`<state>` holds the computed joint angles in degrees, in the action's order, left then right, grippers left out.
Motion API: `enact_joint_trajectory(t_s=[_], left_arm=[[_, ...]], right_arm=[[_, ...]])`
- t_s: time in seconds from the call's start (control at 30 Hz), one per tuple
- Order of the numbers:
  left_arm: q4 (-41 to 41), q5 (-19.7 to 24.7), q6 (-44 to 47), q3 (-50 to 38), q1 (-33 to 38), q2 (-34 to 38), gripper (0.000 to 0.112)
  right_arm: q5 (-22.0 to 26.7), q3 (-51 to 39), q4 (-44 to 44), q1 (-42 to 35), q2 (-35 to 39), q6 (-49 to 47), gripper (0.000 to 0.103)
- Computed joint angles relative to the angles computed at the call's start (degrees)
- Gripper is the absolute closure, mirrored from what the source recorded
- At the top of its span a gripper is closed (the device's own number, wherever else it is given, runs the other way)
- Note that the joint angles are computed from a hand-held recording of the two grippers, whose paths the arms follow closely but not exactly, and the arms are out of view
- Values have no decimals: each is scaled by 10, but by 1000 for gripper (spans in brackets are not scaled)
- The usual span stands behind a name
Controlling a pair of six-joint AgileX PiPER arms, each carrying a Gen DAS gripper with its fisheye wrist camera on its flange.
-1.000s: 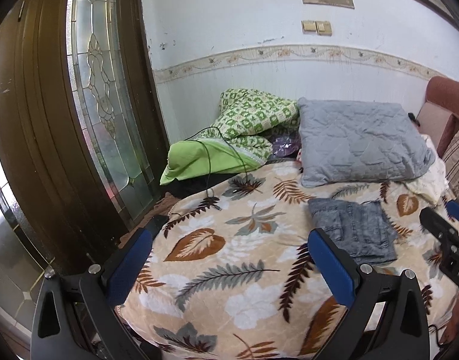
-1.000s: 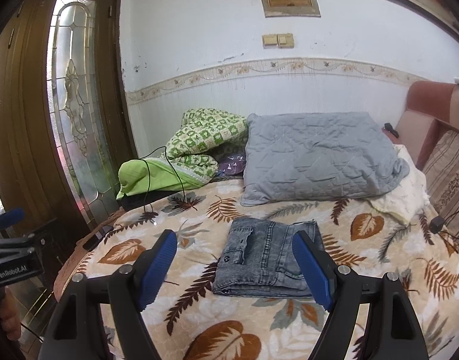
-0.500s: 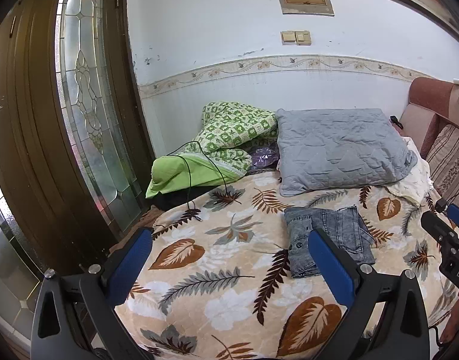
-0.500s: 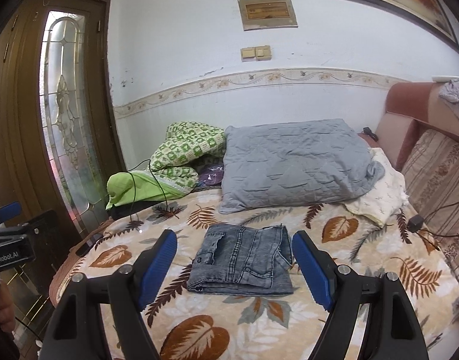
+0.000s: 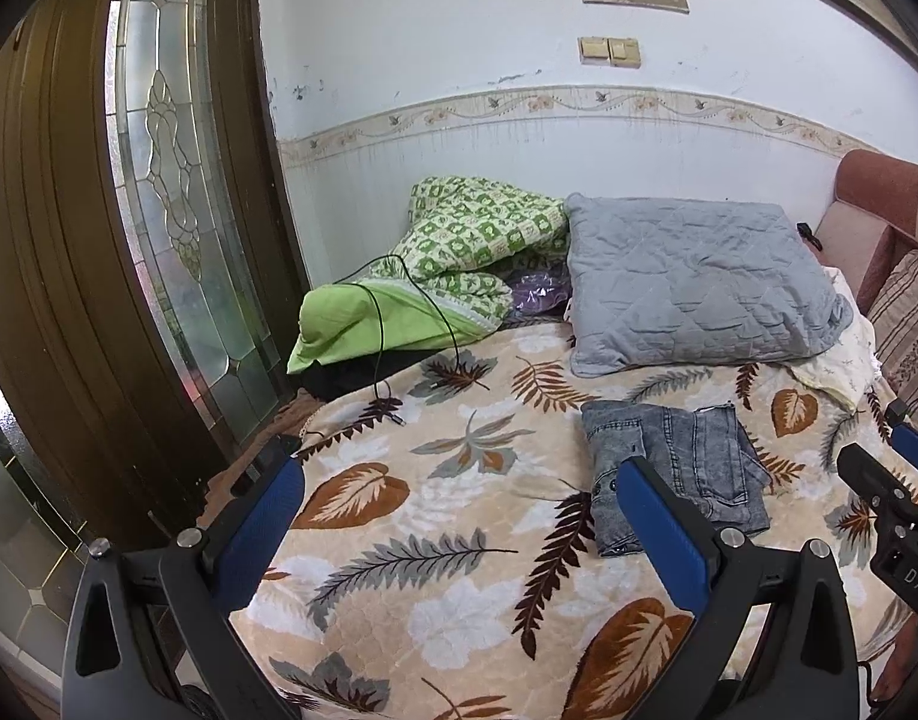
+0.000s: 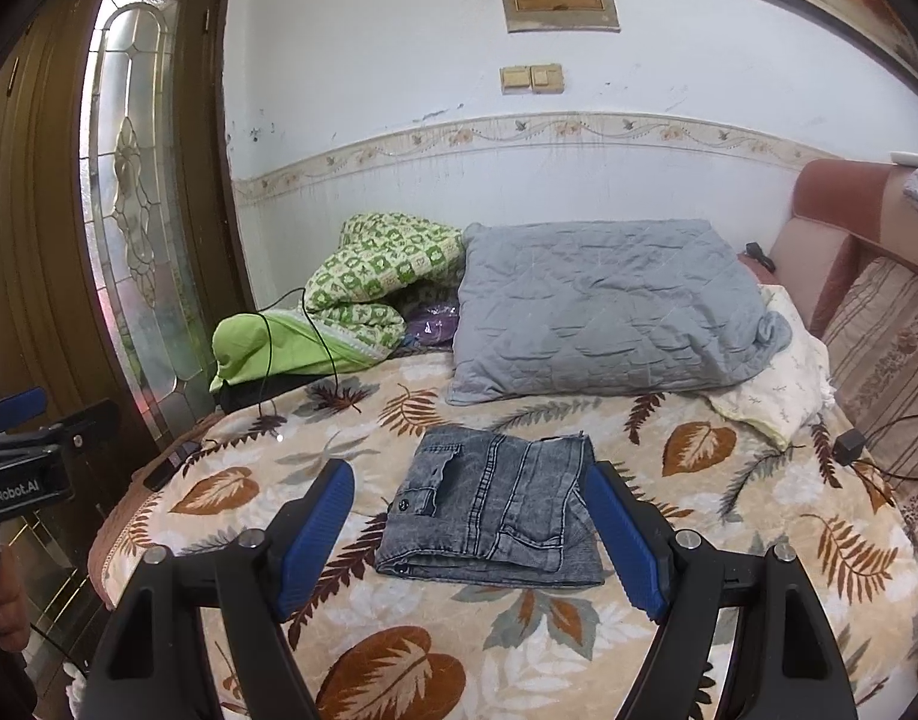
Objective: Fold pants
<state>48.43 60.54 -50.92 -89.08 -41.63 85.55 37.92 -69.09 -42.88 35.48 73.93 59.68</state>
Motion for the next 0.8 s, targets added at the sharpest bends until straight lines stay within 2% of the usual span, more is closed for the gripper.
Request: enact_joint_trajectory(t_s=[0.4,0.63,0.8], left_arm=[[-7,8,16,-46,-6,51,9],[-14,1,25,-52,-14,56,9],[-16,-16,21,-34,-11,38,9]], right_arm=[[-68,20,79,-70,20,-61,21],[-71,31,92,-93,7,-68,21],[-54,22,74,-78,7,-57,21]])
